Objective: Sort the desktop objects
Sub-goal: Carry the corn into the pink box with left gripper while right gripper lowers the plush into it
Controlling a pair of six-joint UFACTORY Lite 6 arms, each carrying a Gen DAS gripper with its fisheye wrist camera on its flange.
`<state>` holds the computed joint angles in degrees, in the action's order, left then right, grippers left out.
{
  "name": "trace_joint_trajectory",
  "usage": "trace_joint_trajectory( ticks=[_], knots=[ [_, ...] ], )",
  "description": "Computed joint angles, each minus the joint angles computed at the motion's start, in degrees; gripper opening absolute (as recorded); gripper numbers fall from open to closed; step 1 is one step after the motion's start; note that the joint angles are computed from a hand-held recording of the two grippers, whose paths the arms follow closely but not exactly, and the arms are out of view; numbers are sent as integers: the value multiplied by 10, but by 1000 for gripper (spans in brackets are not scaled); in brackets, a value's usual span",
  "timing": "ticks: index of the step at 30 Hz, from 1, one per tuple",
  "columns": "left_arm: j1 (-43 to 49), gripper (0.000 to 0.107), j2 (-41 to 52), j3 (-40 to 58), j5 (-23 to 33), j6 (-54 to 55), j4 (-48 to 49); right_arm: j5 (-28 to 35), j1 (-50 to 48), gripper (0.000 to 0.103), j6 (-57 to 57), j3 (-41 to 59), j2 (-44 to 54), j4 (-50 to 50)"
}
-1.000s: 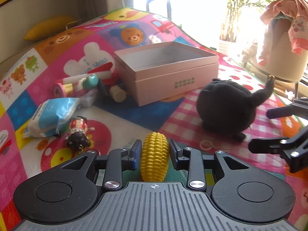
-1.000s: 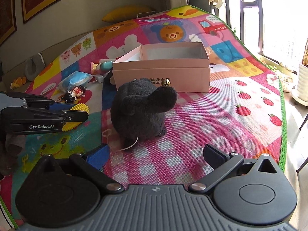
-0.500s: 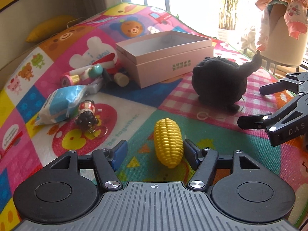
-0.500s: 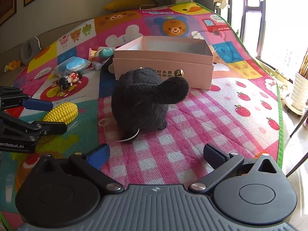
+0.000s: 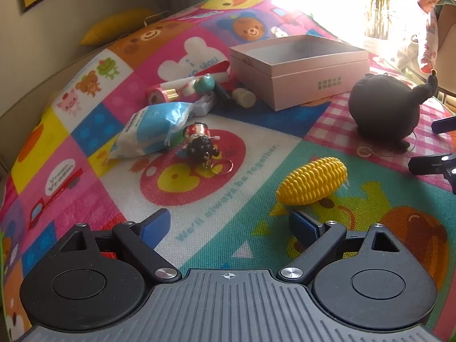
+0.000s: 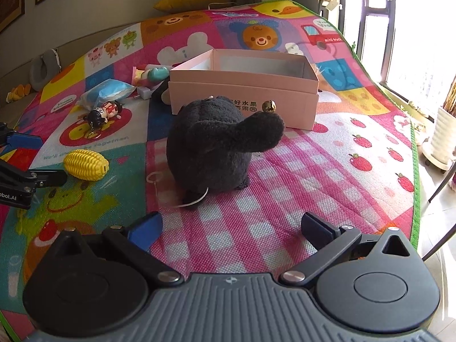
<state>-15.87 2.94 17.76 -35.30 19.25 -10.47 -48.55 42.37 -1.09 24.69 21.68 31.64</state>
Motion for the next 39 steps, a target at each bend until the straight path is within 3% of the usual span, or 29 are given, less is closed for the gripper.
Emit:
trace_joint_trajectory(
  ticks=[3, 5, 8, 12, 18, 24, 31, 32, 34, 35, 39],
  knots=[
    [38, 94, -26, -10, 29, -114, 144, -2, 1, 103, -1, 0, 2, 2],
    [30, 94, -34, -12, 37, -173, 189, -5, 3, 103, -2, 0, 3, 4],
    [-31, 94, -16, 1, 38, -196, 115, -8, 5, 103, -4, 1, 6, 8],
    [-115, 89, 26, 29, -7, -190, -10, -8, 7, 103, -5, 2, 7, 11],
    [-176, 74, 95, 97, -2, -118, -173, -13, 10, 103, -6, 1, 8, 14],
    [-156, 71, 80, 80, -9, -128, -157, -64, 41, 103, -39, -14, -23, 36],
    [-141, 71, 31, 41, -2, -141, -132, 17, 3, 103, -109, 103, 2, 37],
    [-142, 71, 22, 34, 0, -141, -128, 36, -7, 101, -112, 121, 10, 36],
    [-147, 71, 8, 27, 3, -136, -125, 78, -25, 85, -119, 143, 17, 25],
    [-151, 71, 3, 24, 4, -132, -126, 105, -34, 67, -129, 151, 13, 24],
    [-167, 71, -16, 27, 11, -104, -132, 176, -66, 65, -94, 101, -82, -29]
  ],
)
